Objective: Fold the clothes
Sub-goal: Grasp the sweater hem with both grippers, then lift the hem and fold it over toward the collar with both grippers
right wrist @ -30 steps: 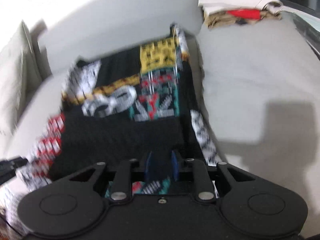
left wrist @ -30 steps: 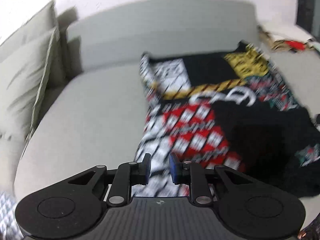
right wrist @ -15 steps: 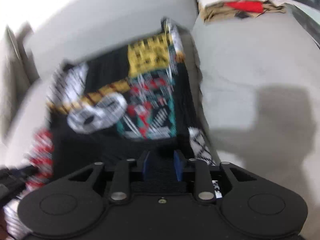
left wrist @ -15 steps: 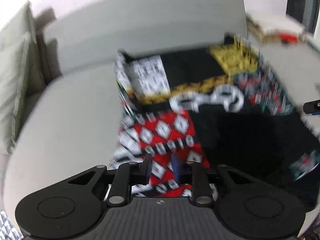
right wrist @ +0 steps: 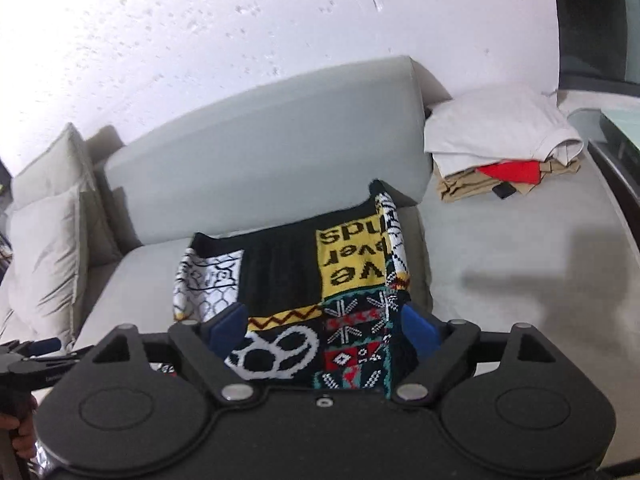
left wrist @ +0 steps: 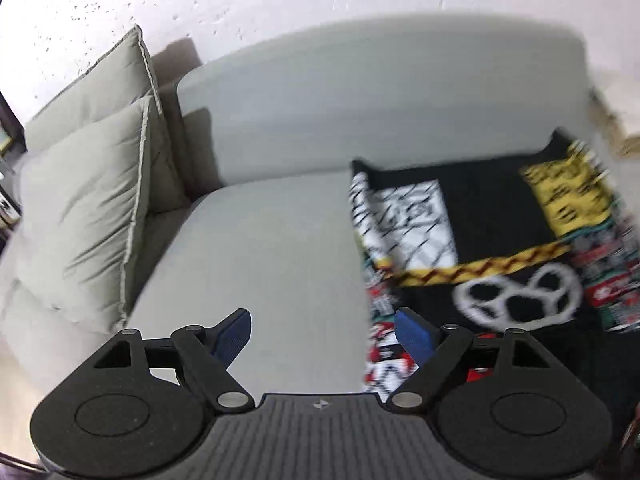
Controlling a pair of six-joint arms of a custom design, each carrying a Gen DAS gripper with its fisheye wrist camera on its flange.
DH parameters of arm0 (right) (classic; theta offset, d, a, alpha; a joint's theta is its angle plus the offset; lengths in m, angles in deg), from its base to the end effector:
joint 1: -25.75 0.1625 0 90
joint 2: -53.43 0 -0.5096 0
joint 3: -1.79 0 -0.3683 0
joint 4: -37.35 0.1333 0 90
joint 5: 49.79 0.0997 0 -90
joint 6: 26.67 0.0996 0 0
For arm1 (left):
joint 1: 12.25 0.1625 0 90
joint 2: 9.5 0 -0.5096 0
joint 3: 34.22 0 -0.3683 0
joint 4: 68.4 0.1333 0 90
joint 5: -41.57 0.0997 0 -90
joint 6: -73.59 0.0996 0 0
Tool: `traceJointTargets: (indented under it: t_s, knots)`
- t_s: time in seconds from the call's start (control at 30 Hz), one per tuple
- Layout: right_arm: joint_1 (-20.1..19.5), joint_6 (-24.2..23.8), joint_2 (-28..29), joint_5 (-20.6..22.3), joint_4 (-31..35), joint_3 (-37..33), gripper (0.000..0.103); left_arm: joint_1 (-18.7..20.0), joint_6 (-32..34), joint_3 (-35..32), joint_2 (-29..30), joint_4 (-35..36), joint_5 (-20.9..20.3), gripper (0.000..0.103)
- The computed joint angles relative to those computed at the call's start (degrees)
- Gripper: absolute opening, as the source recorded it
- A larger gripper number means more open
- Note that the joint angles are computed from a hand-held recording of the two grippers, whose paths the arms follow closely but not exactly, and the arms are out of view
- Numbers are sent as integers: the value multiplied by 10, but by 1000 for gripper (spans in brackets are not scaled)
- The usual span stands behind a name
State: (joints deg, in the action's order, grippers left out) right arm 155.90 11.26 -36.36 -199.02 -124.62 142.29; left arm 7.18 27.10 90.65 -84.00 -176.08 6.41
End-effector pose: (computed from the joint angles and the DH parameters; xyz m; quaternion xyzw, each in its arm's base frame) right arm 0.2599 -0.2341 0.3757 -0.0746 -0.8561 0.4305 0.2762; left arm -0.3284 -0.3436 0.2678 0.3044 0.8060 -0.2465 0.4438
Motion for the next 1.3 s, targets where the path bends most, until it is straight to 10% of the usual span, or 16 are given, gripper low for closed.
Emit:
traceJointTargets:
  t_s: [0.57,0.77,0.93,1.3]
  knots:
    - [-113,-171,54,35,-142,-17,88,78,147,5,73,-227,7,85]
    - [-212,-248,60,147,-252,-22,53,136,293,12,117,-447,5,47]
    - [-273,-297,103,155,-296,-43,55,190,315,-51,182,-467,2,80]
    - [-383,-404,191,168,-353,-120,53,261,458,-159,299,-519,-8,73]
